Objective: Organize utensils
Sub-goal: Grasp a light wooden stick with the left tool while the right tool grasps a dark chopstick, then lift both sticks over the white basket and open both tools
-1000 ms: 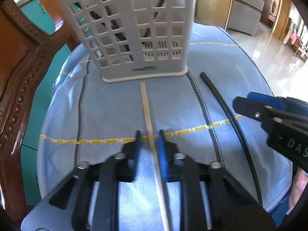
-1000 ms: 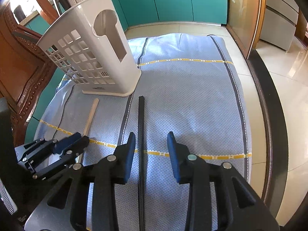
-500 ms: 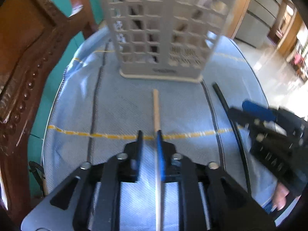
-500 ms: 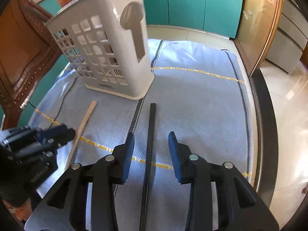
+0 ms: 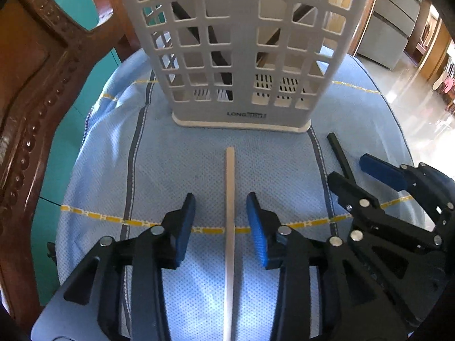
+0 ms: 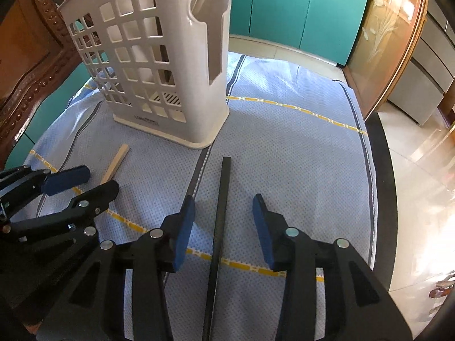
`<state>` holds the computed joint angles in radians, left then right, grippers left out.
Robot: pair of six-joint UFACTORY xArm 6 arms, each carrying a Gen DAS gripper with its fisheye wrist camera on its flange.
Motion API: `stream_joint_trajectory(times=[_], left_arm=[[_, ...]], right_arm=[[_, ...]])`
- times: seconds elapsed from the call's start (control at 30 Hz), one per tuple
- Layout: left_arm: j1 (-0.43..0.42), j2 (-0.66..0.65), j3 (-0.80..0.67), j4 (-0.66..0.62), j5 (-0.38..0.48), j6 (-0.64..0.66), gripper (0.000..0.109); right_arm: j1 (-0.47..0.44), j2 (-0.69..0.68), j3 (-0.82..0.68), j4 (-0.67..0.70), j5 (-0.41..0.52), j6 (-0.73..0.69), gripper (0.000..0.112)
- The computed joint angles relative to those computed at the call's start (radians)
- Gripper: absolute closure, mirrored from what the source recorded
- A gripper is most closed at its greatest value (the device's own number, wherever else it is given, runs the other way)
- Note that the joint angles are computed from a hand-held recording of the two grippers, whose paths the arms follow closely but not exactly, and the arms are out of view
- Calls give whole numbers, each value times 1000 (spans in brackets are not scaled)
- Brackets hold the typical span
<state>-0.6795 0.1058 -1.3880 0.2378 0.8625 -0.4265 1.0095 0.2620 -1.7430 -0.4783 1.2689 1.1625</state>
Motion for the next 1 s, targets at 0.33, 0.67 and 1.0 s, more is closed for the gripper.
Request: stream_joint_trajectory(times=[0.33,0.67,1.0], left_arm=[[38,1,4,-57,0,57,61],[43,-40,38,-87,-9,66,102],[27,-298,203,133,-188,-34,102]], right_arm=[[6,-20,36,-2,-38,-10,93],[8,-90,119,-26,-148,45,106],[107,-263,202,-360,-279,168,106]])
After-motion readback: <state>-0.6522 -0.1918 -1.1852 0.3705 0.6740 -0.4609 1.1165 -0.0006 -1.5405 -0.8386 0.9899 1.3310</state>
